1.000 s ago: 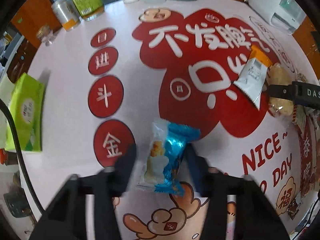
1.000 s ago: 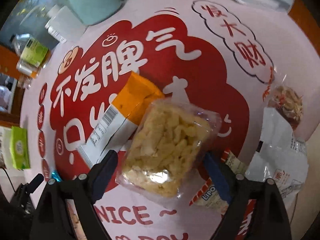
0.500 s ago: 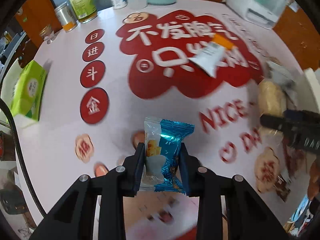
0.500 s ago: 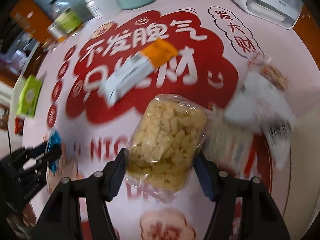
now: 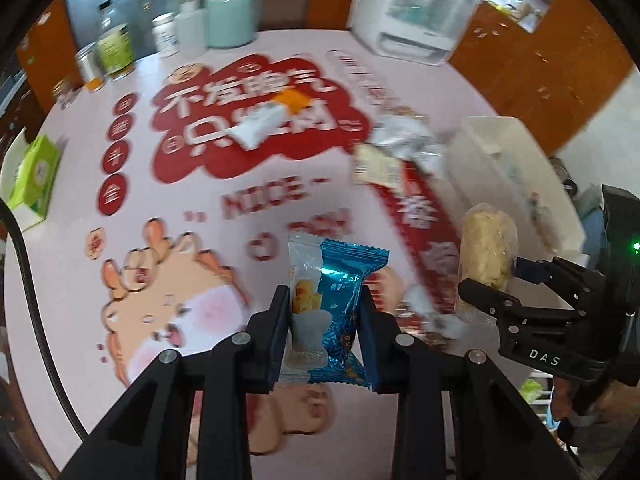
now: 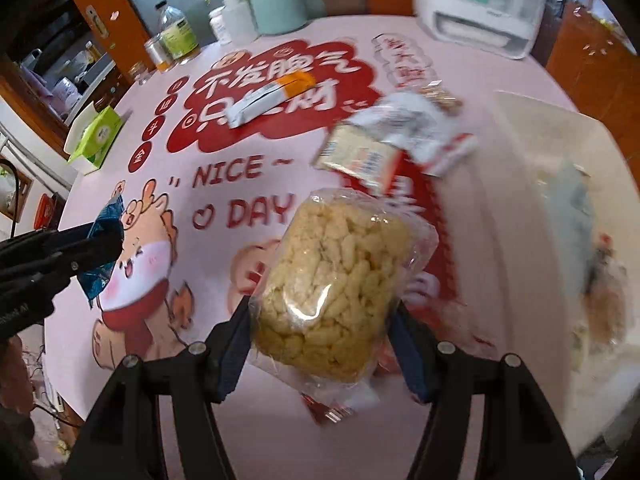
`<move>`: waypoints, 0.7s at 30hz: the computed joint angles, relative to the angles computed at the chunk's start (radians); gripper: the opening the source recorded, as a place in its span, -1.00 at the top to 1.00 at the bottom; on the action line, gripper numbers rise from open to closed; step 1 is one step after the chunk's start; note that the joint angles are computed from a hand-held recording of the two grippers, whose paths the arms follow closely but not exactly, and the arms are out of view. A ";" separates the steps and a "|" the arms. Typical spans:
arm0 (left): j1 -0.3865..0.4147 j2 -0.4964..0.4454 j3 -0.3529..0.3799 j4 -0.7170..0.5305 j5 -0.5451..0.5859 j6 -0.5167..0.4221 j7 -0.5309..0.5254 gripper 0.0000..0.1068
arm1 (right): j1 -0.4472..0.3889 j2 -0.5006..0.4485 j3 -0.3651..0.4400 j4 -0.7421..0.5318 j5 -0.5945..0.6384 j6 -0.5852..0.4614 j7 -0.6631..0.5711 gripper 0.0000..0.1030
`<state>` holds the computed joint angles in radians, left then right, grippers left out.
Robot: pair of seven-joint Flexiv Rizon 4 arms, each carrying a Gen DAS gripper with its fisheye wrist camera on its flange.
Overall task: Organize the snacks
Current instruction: 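Carry both snacks into the white tray and open both tools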
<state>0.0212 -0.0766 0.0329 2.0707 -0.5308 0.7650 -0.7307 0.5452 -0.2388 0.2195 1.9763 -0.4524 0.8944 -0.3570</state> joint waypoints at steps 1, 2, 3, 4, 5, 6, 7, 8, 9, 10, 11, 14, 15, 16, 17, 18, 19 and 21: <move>-0.012 0.017 -0.007 0.011 -0.002 0.005 -0.007 0.43 | -0.001 0.034 -0.003 0.034 -0.015 0.000 0.025 -0.26; -0.029 0.034 -0.017 0.022 -0.006 0.012 -0.014 0.43 | -0.007 0.064 -0.003 0.063 -0.026 -0.002 0.045 -0.26; -0.042 0.042 -0.023 0.027 -0.011 0.018 -0.019 0.43 | -0.018 0.105 0.000 0.099 -0.031 -0.007 0.070 -0.26; -0.058 0.053 -0.030 0.033 -0.014 0.021 -0.029 0.43 | -0.029 0.131 0.005 0.122 -0.029 -0.006 0.082 -0.26; -0.075 0.062 -0.038 0.036 -0.015 0.025 -0.044 0.43 | -0.044 0.165 0.010 0.152 -0.029 -0.003 0.095 -0.26; -0.093 0.069 -0.047 0.036 -0.017 0.026 -0.061 0.43 | -0.059 0.204 0.015 0.183 -0.031 -0.009 0.102 -0.26; -0.111 0.073 -0.056 0.035 -0.020 0.029 -0.076 0.43 | -0.071 0.227 0.021 0.198 -0.038 -0.020 0.109 -0.26; -0.130 0.078 -0.065 0.034 -0.024 0.033 -0.088 0.43 | -0.086 0.260 0.026 0.221 -0.048 -0.032 0.113 -0.26; -0.151 0.080 -0.076 0.032 -0.027 0.042 -0.099 0.43 | -0.102 0.296 0.030 0.244 -0.052 -0.044 0.109 -0.26; -0.174 0.079 -0.091 0.025 -0.027 0.055 -0.110 0.43 | -0.117 0.320 0.035 0.259 -0.058 -0.052 0.110 -0.26; -0.190 0.078 -0.097 0.021 -0.025 0.065 -0.118 0.43 | -0.134 0.352 0.039 0.281 -0.069 -0.059 0.114 -0.26; -0.245 0.052 -0.130 -0.019 -0.013 0.108 -0.165 0.43 | -0.185 0.433 0.045 0.330 -0.078 -0.086 0.096 -0.26; -0.264 0.036 -0.143 -0.041 0.000 0.127 -0.191 0.43 | -0.201 0.454 0.043 0.345 -0.074 -0.083 0.084 -0.26; -0.280 0.018 -0.155 -0.064 0.016 0.143 -0.216 0.43 | -0.220 0.481 0.040 0.366 -0.073 -0.075 0.070 -0.26; -0.293 0.002 -0.162 -0.085 0.030 0.152 -0.240 0.43 | -0.235 0.498 0.039 0.378 -0.072 -0.072 0.055 -0.26; -0.307 -0.022 -0.174 -0.114 0.042 0.165 -0.266 0.43 | -0.252 0.516 0.034 0.392 -0.071 -0.071 0.032 -0.26; -0.321 -0.050 -0.184 -0.146 0.059 0.178 -0.295 0.42 | -0.267 0.524 0.033 0.401 -0.073 -0.063 0.017 -0.26; -0.346 -0.104 -0.195 -0.208 0.110 0.197 -0.363 0.43 | -0.293 0.540 0.023 0.421 -0.066 -0.035 -0.021 -0.26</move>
